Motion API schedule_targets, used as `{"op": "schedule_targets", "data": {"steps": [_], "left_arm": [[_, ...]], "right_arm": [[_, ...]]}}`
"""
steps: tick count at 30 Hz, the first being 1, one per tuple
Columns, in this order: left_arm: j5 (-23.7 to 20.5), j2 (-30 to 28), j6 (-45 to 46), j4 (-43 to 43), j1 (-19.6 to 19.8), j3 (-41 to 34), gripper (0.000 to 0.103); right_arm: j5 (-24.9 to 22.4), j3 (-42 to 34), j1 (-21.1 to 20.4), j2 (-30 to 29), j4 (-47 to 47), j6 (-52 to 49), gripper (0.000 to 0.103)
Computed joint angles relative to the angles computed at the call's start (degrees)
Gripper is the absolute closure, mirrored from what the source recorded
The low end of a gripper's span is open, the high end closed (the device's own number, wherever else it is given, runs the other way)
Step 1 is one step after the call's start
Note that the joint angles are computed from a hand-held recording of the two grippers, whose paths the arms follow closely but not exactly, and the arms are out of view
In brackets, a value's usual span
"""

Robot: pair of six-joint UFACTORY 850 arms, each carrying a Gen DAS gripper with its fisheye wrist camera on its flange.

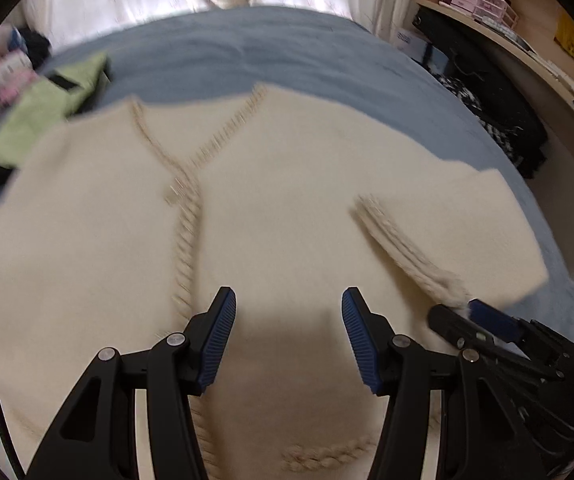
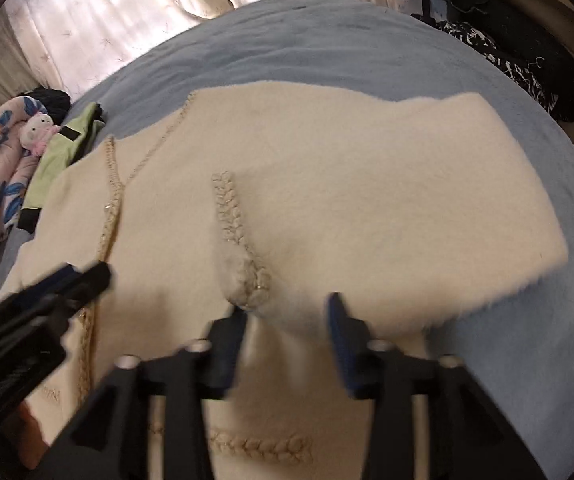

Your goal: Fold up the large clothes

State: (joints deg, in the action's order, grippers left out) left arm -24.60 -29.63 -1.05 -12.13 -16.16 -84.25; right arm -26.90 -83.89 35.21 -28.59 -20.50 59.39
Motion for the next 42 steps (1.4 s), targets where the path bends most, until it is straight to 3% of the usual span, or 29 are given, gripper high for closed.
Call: {"op": "schedule_targets", "data": {"steps": [2,5,10,17,22,24,27,28,33,37,42], "left_arm": [[-1.9,-0.7,9.2,-10.9,0.8,-0.1,0.049],[-4.2,-1.7,18.6,-22.1,1.3,-0.3,0.049],[-7.2,-4.2,23.0,-28.9,1.1,-2.4,0.049],[-13.1,-9.6,26.7,-37.1,0.7,-8.5,0.049],[-16.7,-13.9,26.0,-37.7,-0.5,-14.2,0.049],[-16.3,-15.4,21.9,-32.6,-1.7,-16.8,0.05],[-16.3,-17.3,18.5,-28.7,-2.7,-19.6,0.086],[-17.2,-18.0,17.1,-27.8,-2.9,-21.1,0.087],[-11.8,-12.7,16.1,-20.2,-4.3,-20.1,0.089],[-6.8,-7.1,20.8,-21.7,-3.0,-21.2,0.089],[-3.7,-4.2,18.2,-14.5,-1.3,-24.8,0.089]], "right_arm": [[0.5,1.8,0.9,1.5,-4.2,3.9,0.03],[2.9,5.9,1.4,4.3,-5.0,5.8,0.03],[4.8,8.7,1.7,5.0,-2.4,8.7,0.03],[2.9,10.0,3.2,5.6,-9.1,13.6,0.03],[2.5,10.6,3.5,6.2,-13.7,17.8,0.03],[2.5,11.1,3.5,6.6,-15.0,19.2,0.03],[2.2,11.7,3.4,7.1,-15.4,19.9,0.03],[1.9,11.8,3.4,7.2,-15.6,20.1,0.03],[0.4,13.3,3.2,8.7,-19.8,25.5,0.03],[0.4,13.5,0.8,9.1,-19.8,28.0,0.03],[-0.4,10.3,-1.4,7.2,-22.8,31.0,0.03]]}}
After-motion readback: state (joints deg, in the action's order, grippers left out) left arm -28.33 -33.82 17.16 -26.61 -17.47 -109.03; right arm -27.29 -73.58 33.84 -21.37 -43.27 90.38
